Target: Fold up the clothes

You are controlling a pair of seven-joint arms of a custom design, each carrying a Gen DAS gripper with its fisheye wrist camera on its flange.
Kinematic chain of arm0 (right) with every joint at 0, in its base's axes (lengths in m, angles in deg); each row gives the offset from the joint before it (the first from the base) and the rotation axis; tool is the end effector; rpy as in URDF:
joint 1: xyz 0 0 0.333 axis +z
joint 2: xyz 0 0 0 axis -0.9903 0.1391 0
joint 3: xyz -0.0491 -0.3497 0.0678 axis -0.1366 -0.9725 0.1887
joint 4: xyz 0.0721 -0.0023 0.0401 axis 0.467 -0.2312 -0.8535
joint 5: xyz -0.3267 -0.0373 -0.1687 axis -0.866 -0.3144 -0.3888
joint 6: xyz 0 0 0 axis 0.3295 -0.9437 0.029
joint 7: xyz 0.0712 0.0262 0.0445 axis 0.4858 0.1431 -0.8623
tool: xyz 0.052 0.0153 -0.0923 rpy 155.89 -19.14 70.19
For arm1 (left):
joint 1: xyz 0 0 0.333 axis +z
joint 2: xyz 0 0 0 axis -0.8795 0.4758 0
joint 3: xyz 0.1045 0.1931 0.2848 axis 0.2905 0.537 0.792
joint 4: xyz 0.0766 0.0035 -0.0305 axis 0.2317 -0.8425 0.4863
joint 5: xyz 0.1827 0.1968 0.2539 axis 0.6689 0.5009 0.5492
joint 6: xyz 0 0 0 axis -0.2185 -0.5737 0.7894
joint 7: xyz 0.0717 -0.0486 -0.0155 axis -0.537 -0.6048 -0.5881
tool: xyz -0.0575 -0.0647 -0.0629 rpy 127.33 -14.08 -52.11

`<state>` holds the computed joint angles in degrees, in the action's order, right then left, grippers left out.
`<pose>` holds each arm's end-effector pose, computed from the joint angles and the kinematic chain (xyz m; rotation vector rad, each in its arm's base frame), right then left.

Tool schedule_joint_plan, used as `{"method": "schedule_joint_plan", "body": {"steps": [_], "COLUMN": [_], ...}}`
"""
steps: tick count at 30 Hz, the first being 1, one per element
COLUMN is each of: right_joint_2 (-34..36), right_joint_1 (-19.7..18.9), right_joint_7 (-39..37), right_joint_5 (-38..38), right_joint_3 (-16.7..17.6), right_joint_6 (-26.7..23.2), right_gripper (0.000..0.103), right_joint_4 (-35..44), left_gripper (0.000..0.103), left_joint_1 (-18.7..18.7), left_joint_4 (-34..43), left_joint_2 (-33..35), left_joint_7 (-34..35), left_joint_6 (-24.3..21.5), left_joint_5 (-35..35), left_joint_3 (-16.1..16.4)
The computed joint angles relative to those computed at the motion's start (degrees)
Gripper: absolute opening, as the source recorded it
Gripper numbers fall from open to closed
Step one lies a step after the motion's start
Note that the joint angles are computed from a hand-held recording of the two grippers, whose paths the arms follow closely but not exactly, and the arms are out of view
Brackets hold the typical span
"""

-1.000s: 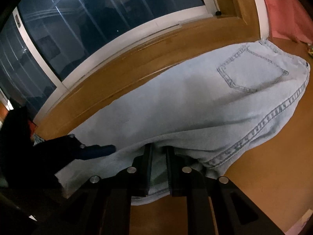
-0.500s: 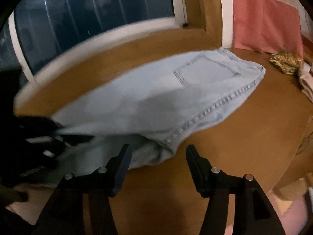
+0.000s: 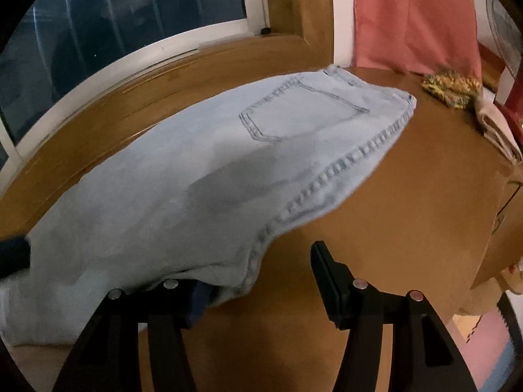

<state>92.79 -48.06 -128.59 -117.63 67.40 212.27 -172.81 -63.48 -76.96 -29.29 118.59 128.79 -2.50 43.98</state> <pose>0.4977 0.3976 0.4960 -1.3556 2.2094 -0.7161 0.6163 -0.1130 0.5696 -1.0284 2.5513 -0.9902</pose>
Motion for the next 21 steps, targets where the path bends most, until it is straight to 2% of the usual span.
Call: {"method": "schedule_joint_plan", "body": {"steps": [1,3,4,7,9,10,14,17,21], "right_joint_2": [-0.66,-1.78,-1.7,-1.31,-0.68,-0.55,-2.38,-3.93,-3.7], "right_joint_1": [-0.04,-0.23,-0.41,-0.95,-0.93,-0.69,0.48,0.76,0.61], "right_joint_7": [0.24,0.5,-0.03,-1.41,-3.55,-4.47,-3.85,-2.4,-4.05], "right_joint_5": [-0.27,-0.77,-0.87,-1.24,-0.88,-0.85,-2.56,-3.41,-1.97], "right_joint_3": [0.02,0.16,0.23,0.33,0.49,0.56,0.74,1.31,2.0], "right_joint_6": [0.67,1.86,2.17,4.65,4.84,4.44,3.14,3.47,2.84], "right_gripper": [0.057,0.054,0.052,0.035,0.015,0.015,0.01,0.009,0.008], "right_joint_4": [-1.03,-2.8,-2.85,-2.91,-2.13,-1.81,-3.31,-5.32,-5.96], "left_gripper": [0.007,0.007,0.007,0.007,0.007,0.007,0.011,0.012,0.014], "left_joint_1": [-1.54,-1.7,-2.7,-5.87,-7.98,-9.01,-12.85,-12.54,-11.9], "left_joint_4": [1.51,8.88,11.51,20.82,24.61,26.23,24.88,22.85,19.89], "left_joint_2": [1.24,7.18,9.7,17.66,21.39,22.99,24.53,23.8,22.73], "left_joint_7": [-4.03,-9.78,-11.92,-18.32,-21.87,-23.74,-29.59,-29.24,-28.25], "left_joint_6": [0.36,-2.21,-1.94,-2.6,-0.67,0.01,7.16,10.08,13.84], "left_joint_5": [2.6,6.52,9.05,16.52,20.27,22.2,30.14,31.74,31.73], "left_joint_3": [1.26,0.64,0.74,1.61,2.36,2.92,6.24,5.53,4.63]}}
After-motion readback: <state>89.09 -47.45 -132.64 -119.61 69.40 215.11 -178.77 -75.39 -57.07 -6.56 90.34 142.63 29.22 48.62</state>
